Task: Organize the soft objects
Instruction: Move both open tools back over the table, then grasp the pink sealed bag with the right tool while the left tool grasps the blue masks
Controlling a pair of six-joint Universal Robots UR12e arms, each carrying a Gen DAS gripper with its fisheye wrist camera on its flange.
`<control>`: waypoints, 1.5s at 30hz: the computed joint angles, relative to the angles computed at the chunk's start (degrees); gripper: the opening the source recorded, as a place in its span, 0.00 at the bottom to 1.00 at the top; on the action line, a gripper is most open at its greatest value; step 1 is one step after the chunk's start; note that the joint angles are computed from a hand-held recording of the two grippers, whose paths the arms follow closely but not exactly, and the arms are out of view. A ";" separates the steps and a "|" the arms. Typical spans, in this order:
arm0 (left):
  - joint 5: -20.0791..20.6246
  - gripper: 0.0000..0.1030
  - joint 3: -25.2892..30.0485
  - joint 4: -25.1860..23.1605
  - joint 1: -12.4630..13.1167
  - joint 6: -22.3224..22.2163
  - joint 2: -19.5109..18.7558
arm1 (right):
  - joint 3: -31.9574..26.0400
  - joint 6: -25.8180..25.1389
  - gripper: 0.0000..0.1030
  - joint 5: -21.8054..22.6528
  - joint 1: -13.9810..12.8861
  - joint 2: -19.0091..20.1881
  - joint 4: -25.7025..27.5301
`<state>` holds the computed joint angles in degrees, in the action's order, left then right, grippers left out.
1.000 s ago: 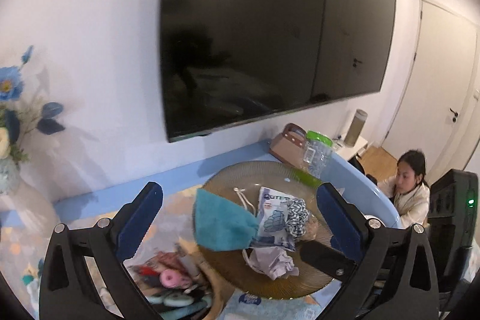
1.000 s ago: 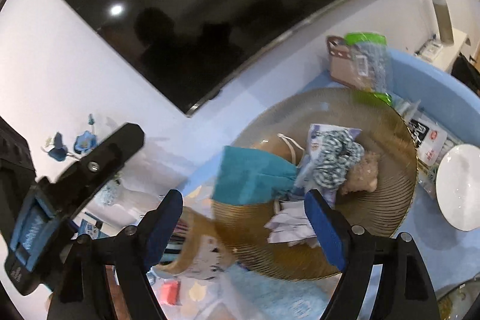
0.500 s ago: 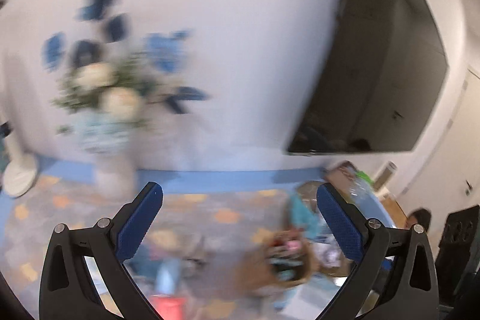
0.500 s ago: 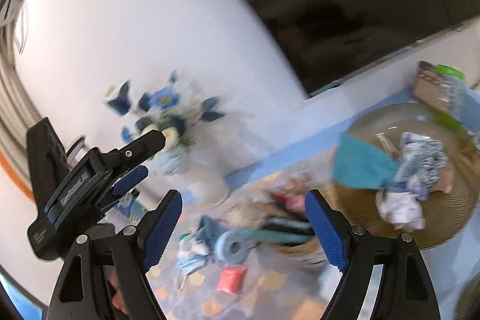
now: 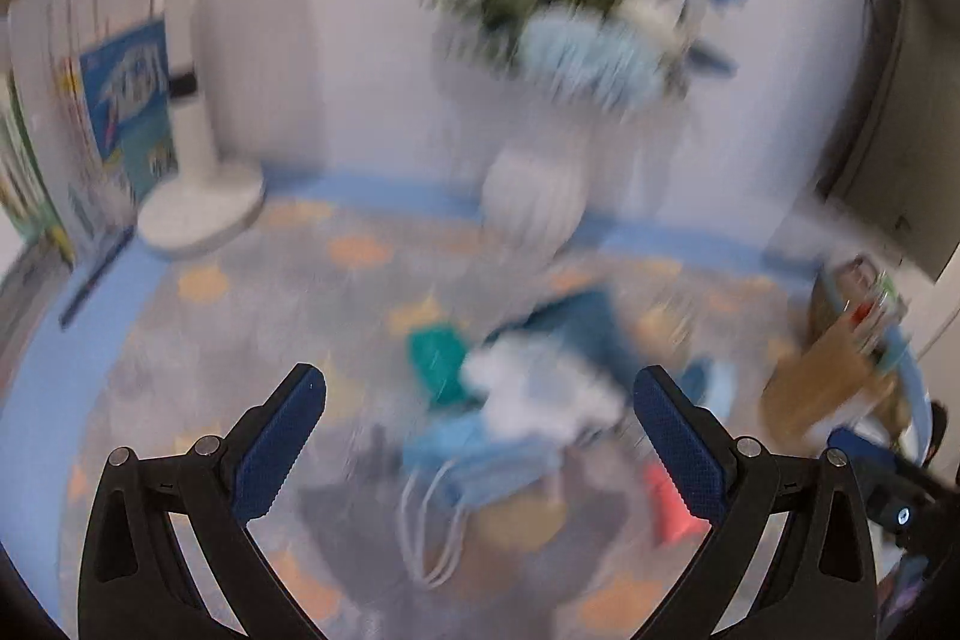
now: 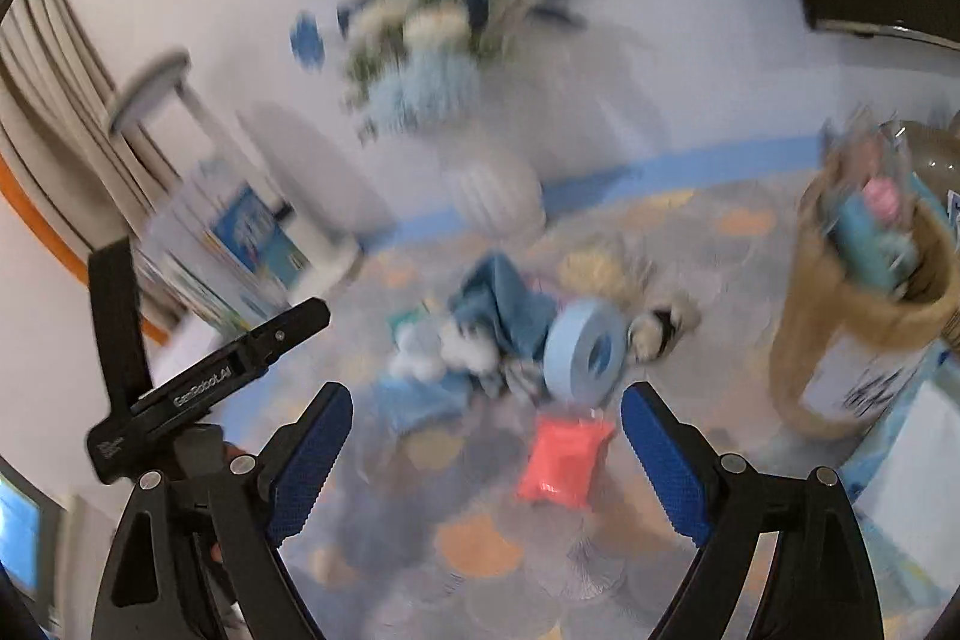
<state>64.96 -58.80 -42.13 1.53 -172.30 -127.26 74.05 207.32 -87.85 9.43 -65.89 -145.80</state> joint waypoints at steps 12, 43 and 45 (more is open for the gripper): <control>-2.18 0.99 2.94 -9.64 -0.73 6.37 -4.23 | -4.16 -2.95 0.88 -13.24 2.93 5.29 12.56; 8.96 1.00 1.44 -3.88 -3.25 10.02 -4.32 | -0.62 -2.52 0.40 -17.73 3.07 5.08 5.70; 8.96 1.00 1.41 -3.88 -3.25 10.03 -4.30 | 0.69 -2.44 0.39 -15.23 2.58 4.45 3.05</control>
<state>73.92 -57.38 -46.00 -1.72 -162.27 -131.55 74.74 204.89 -103.09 12.01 -61.43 -142.75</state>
